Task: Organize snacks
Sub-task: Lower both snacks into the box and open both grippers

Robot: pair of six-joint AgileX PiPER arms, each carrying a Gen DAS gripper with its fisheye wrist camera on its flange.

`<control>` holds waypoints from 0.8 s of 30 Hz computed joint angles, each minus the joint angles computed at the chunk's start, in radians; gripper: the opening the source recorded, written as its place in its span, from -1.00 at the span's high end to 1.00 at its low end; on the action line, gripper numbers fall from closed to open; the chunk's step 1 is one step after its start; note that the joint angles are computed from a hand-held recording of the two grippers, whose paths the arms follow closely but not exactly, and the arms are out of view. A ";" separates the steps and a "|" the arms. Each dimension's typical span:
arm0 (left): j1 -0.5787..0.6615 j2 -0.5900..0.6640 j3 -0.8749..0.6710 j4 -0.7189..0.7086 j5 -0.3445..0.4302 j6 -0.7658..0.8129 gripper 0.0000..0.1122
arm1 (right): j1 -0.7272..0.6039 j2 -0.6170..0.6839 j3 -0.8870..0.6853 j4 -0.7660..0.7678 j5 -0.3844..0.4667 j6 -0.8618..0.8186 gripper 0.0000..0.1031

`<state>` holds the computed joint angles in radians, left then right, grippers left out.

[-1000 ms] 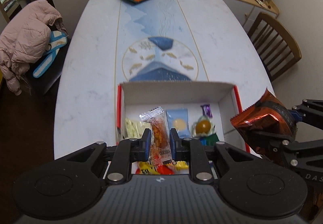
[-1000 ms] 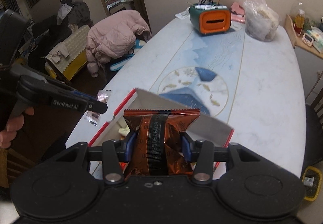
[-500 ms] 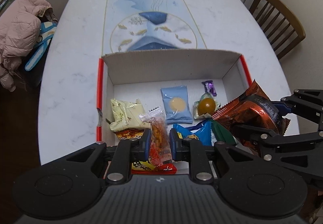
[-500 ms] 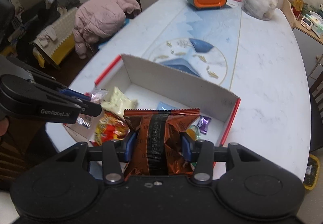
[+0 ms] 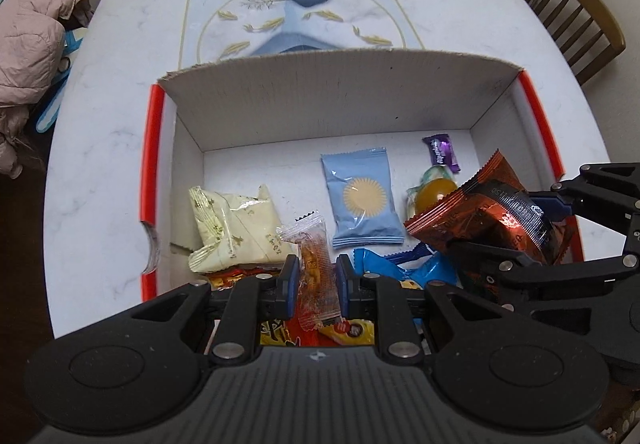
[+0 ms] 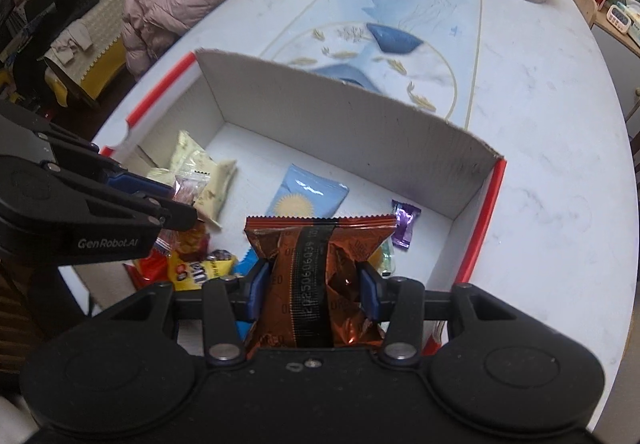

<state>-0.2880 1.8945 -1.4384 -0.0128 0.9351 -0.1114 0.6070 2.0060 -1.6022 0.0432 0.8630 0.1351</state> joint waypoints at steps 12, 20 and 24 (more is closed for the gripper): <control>-0.015 0.050 0.009 0.014 -0.050 -0.008 0.66 | 0.008 0.014 0.017 -0.024 -0.022 -0.008 0.11; -0.017 0.021 0.045 0.003 -0.080 0.010 0.64 | 0.004 -0.012 0.067 -0.027 -0.057 0.014 -0.07; -0.012 -0.012 0.080 -0.008 -0.103 0.022 0.58 | 0.008 -0.051 0.117 -0.041 -0.096 0.047 -0.18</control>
